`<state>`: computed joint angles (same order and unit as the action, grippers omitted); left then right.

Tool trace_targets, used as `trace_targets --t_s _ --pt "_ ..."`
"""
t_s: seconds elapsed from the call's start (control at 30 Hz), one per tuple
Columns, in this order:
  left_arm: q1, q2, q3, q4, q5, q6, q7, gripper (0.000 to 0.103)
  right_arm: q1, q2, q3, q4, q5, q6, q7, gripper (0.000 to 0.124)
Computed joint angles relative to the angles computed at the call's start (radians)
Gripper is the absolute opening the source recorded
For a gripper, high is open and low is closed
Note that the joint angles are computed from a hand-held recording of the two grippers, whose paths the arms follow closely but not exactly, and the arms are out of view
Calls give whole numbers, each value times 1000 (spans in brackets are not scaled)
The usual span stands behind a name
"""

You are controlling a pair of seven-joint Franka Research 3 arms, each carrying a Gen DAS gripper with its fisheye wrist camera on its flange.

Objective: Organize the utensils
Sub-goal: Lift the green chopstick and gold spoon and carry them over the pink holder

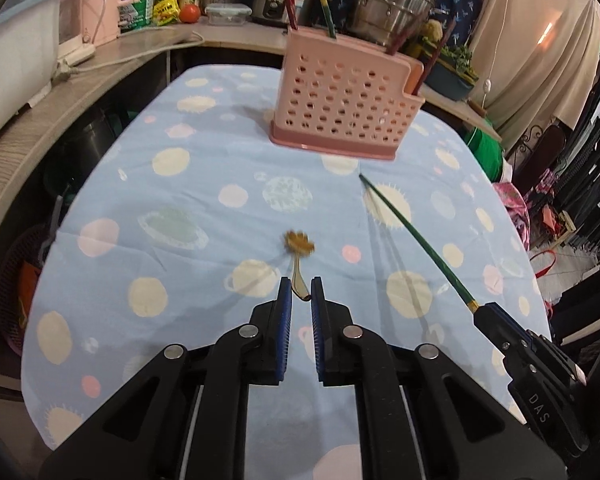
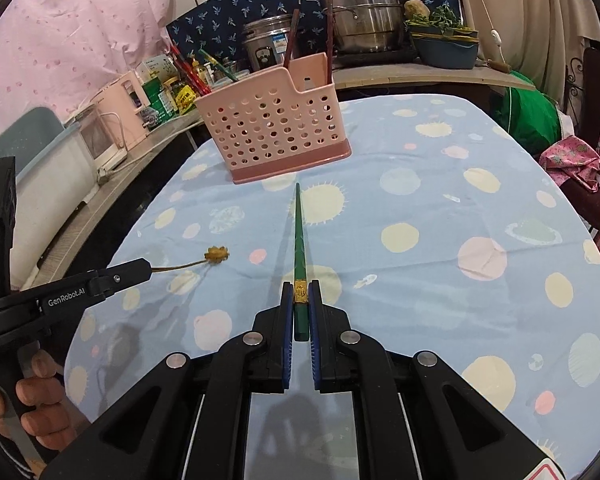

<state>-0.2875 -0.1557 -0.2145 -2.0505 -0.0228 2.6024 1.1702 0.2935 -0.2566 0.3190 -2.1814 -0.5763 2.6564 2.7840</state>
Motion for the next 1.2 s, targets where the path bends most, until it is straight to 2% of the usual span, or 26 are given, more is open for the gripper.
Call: trace_targets --t_s 0.1,0.13,0.17,0.4,0.6,0.77,1.07,1.2 --pt "6 -6 0 13 17 10 -6 7 -11 -15 2 6 -19 5 12 7" --pt "7 -6 1 18 22 10 -6 1 -16 -20 4 9 -26 6 16 7" --pt "9 -5 0 25 31 10 -10 1 -21 -24 7 12 -32 7 21 7" --pt "20 15 -1 79 66 -6 -16 1 -56 -41 4 46 -39 39 5 7" --pt "24 40 1 154 73 -19 23 1 -107 -25 7 130 -87 51 1 7" --pt "35 96 1 273 69 -33 50 1 -125 14 -7 220 -127 51 -13 7" --pt "49 239 -9 553 126 -78 48 1 -99 122 -72 421 -213 35 -28 7" --pt "28 352 -6 744 212 -144 22 1 -71 198 -115 549 -271 33 -13 7"
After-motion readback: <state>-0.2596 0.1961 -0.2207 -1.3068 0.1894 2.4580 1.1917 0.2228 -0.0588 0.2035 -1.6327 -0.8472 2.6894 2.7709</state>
